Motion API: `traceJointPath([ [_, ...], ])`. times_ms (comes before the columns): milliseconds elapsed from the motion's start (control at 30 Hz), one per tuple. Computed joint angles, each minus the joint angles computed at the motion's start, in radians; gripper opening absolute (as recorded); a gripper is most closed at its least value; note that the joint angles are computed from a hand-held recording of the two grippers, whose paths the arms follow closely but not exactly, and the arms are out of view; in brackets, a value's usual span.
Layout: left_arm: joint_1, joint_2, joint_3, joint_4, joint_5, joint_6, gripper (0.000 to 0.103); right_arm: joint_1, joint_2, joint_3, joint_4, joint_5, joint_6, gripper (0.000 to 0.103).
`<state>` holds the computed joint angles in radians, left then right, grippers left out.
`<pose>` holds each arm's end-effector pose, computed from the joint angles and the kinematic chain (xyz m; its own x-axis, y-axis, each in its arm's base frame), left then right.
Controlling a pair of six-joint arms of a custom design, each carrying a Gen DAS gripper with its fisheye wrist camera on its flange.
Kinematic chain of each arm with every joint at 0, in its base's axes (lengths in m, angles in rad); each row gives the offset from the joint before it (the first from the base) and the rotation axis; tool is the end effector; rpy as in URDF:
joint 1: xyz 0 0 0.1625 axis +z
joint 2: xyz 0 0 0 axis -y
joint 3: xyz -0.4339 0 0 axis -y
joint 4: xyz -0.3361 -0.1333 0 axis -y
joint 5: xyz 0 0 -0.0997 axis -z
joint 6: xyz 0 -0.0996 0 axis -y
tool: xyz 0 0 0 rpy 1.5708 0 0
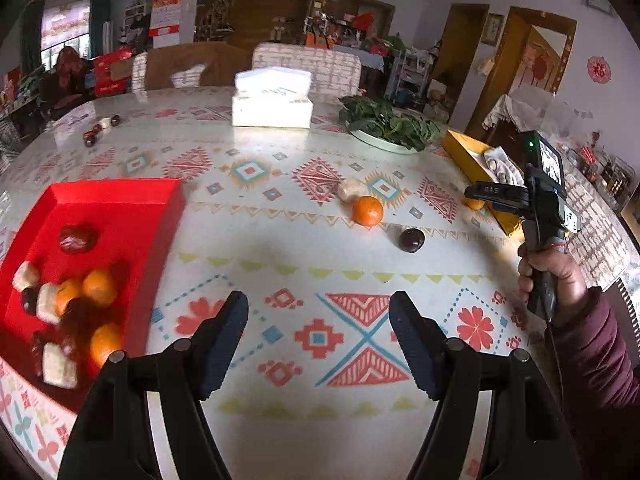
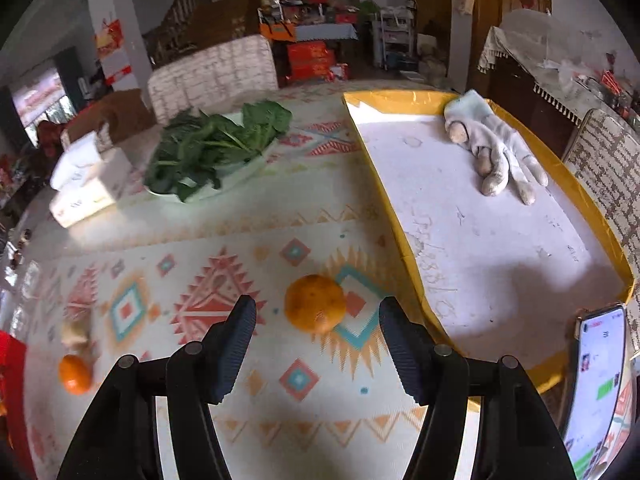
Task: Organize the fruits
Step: 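Grasp a dark round jujube with the left tool while the right tool grasps a mandarin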
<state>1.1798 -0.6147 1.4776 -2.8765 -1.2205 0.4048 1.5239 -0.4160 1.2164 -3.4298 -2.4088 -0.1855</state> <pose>-0.1132 -0.7139 0.1156 -0.7141 0.5331 -0.4538 0.6806 0.6804 -0.2717 0.0246 -0.7399 0.1509 -0.6311 0.5766 0.5188 -0.0951 0.6063 -0.7895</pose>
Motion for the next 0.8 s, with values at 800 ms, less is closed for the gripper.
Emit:
traceJointPath([
  [800,-0.067,0.327,-0.370,0.203,0.002,0.112,0.048,-0.002,-0.016,0.047,-0.042,0.066,-0.079,0.035],
])
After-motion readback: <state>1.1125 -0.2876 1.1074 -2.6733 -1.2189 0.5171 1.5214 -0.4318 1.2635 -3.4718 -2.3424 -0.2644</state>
